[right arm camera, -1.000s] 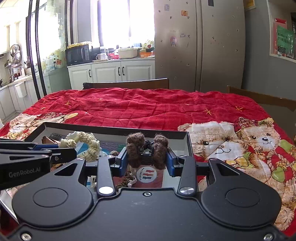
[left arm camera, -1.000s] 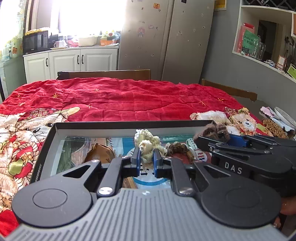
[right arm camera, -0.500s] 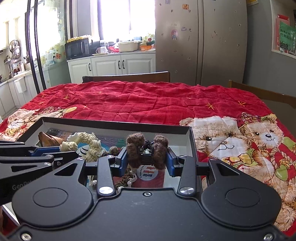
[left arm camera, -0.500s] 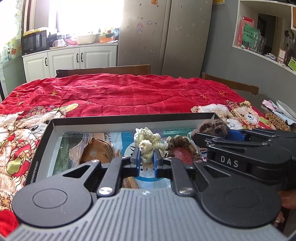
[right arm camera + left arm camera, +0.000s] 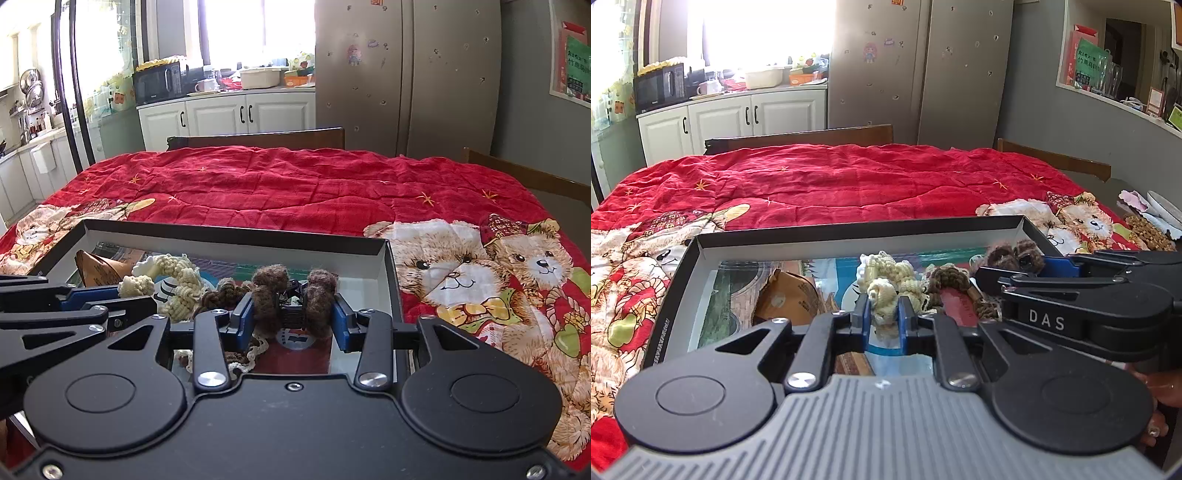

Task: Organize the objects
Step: 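Carry cream ring in left tool over tray while right tool carries pompoms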

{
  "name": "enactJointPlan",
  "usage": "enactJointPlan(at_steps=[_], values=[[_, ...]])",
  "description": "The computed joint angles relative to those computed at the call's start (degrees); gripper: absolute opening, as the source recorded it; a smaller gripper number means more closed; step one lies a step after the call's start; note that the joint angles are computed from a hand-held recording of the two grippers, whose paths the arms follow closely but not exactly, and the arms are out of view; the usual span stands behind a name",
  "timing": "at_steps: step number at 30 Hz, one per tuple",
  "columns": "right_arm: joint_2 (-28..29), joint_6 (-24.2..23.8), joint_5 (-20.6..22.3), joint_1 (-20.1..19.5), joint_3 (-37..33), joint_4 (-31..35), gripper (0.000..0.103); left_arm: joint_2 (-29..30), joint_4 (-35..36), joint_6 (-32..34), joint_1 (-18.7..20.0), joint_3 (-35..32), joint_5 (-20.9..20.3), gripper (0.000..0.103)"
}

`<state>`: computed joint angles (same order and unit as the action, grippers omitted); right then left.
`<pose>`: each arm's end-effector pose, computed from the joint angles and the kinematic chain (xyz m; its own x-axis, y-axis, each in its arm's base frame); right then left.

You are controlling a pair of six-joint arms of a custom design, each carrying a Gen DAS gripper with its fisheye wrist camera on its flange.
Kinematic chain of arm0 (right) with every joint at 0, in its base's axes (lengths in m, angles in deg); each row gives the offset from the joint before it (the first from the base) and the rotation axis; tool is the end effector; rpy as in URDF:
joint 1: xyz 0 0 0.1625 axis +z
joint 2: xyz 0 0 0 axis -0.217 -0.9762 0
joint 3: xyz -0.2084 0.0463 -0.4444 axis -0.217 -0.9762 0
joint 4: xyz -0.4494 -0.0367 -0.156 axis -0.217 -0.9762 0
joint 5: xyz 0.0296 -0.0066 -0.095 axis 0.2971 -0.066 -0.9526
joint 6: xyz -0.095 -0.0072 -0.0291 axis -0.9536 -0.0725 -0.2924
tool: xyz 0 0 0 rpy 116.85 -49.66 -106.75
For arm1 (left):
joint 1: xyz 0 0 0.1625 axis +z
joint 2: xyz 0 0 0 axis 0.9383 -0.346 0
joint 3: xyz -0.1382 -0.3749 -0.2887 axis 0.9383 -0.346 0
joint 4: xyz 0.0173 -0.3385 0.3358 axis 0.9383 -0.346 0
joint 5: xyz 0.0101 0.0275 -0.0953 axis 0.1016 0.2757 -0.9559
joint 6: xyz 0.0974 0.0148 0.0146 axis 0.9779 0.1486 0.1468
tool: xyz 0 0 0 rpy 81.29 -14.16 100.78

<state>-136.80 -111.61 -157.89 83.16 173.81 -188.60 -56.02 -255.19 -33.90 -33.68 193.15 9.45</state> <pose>-0.0432 -0.5563 0.2464 -0.6390 -0.4949 0.5889 -0.7581 0.5348 -0.3732 -0.3251 -0.5173 -0.1409 -0.7383 -0.1803 -0.6499 0.4554 0.5776 -0.6775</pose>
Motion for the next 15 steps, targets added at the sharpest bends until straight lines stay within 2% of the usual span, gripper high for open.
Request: enactJointPlan(at_steps=[9, 12, 15], values=[[0.0, -0.3, -0.6, 0.2, -0.1, 0.5, 0.042, 0.0, 1.2, -0.4, 0.0, 0.0, 0.3, 0.023], [0.0, -0.3, -0.6, 0.2, -0.1, 0.6, 0.042, -0.1, 1.7, -0.7, 0.0, 0.0, 0.3, 0.027], [0.0, -0.4, -0.6, 0.2, -0.1, 0.6, 0.043, -0.1, 2.0, -0.9, -0.1, 0.0, 0.5, 0.036]])
